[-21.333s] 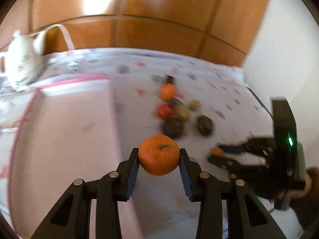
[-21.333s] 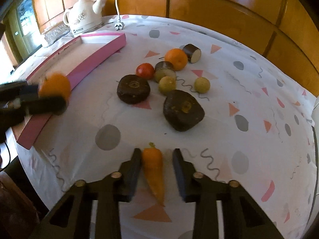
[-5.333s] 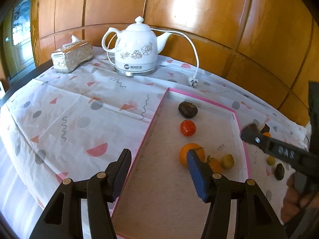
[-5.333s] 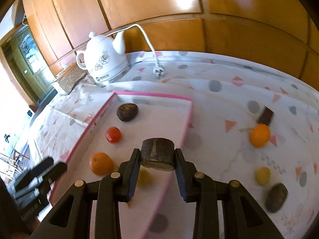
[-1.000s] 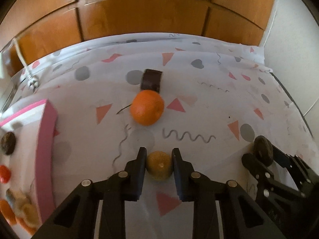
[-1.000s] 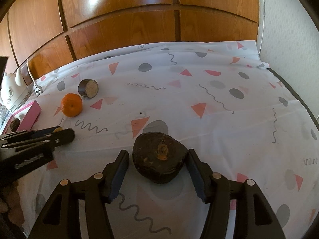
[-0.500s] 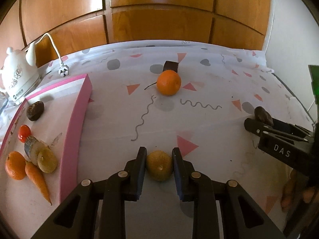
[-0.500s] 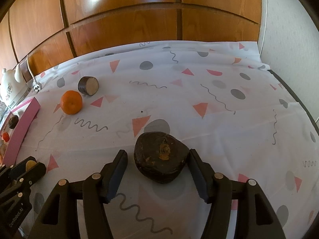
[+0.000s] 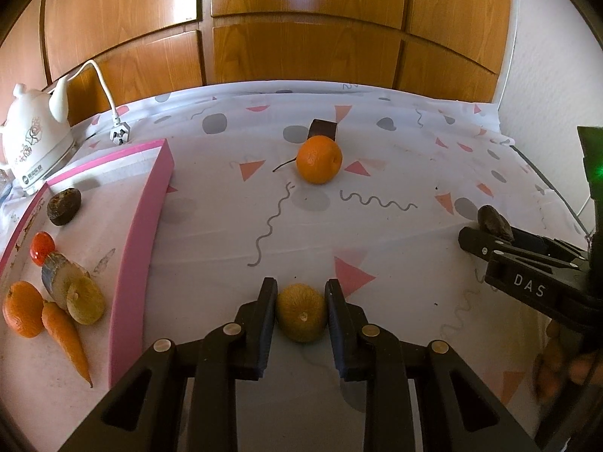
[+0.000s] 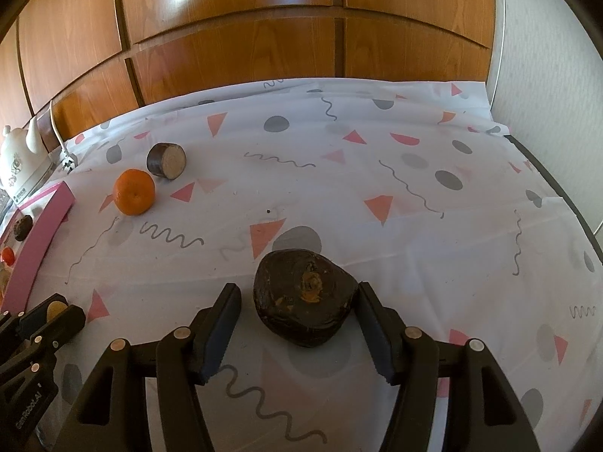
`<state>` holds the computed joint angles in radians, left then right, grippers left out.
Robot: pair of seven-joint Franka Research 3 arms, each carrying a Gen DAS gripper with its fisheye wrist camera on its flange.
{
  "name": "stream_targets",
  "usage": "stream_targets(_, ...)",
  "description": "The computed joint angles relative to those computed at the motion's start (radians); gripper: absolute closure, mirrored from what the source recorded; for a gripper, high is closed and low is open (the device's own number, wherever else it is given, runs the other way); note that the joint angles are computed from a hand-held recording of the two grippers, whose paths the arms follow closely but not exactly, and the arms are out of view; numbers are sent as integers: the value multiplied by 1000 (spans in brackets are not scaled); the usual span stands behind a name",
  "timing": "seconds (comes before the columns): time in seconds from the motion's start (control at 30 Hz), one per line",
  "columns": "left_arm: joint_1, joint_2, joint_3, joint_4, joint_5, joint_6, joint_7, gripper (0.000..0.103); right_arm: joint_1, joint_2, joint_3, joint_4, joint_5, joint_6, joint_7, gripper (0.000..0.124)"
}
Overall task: Organize fruits
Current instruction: 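Carry the yellow potato into the tray with the left gripper and release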
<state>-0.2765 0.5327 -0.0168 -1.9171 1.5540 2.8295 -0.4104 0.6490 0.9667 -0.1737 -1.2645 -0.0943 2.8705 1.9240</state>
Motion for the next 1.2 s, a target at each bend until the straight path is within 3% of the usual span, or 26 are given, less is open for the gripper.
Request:
stream_targets(0.4, 2, 0, 0, 0, -34, 8, 38, 77, 4, 0, -4, -1, -1, 0, 4, 61)
stream_targets(0.6, 4, -16, -1, -17, -137, 17, 137, 77, 8, 1, -9, -1, -5, -1, 10, 61)
stream_targets(0.77, -5, -99, 25, -87, -41, 64, 17, 77, 10, 2, -13, 0, -9, -1, 14, 61)
stream_targets(0.87, 37, -181, 10, -159, 30, 89, -83, 77, 10, 2, -13, 1, -10, -2, 16, 61)
stream_targets(0.97, 84, -266, -8, -245, 46, 61, -127, 77, 14, 2, -18, 1, -15, -5, 20, 61)
stream_targets(1.2, 199, -400, -39, -434, -30, -36, -133, 77, 21, 5, -26, 6, -26, -12, 34, 61)
